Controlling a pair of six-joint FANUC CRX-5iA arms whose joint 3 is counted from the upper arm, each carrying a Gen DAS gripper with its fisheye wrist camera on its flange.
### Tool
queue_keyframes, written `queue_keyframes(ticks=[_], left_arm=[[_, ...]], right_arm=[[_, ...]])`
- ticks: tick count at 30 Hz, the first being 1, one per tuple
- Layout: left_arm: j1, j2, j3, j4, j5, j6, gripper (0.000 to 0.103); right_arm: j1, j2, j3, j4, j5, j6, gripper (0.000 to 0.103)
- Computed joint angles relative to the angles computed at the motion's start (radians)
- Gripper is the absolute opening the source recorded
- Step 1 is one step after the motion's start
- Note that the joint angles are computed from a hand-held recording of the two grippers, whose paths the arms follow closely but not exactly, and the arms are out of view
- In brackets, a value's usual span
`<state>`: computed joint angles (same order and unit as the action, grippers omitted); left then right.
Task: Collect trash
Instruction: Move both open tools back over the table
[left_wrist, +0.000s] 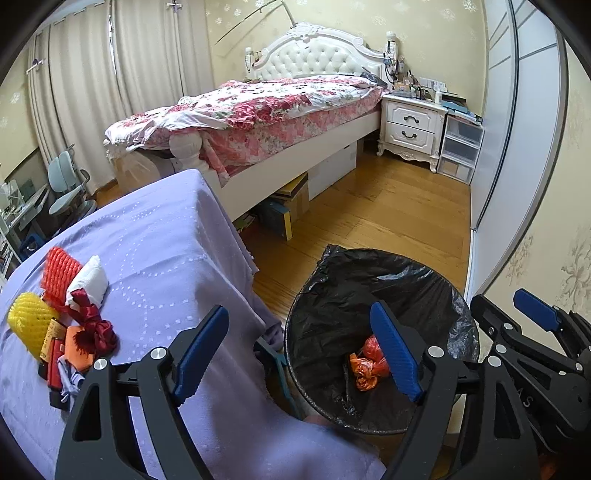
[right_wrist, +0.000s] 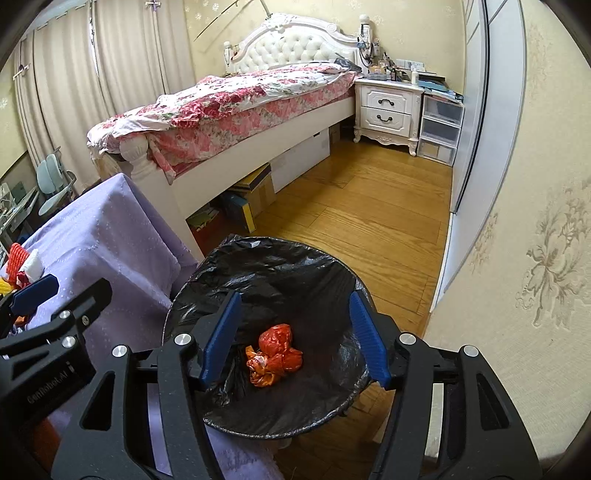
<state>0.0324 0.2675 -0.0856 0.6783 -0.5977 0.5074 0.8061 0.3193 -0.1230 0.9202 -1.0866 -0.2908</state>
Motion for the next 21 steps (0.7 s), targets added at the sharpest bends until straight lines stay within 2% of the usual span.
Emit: queue_keyframes(ticks=[9, 21], left_arm=[[0.056, -0.043, -0.035, 0.015, -0.003, -0.007, 0.079], [0.199, -0.077, -0.063, -0.015, 0.004, 0.042, 0.079]], right_arm=[[0.037, 0.007, 0.033, 0.000, -0.008, 0.015, 0.063], [0.079, 0.086, 0.160, -0.007, 0.046, 0.128, 0.063]])
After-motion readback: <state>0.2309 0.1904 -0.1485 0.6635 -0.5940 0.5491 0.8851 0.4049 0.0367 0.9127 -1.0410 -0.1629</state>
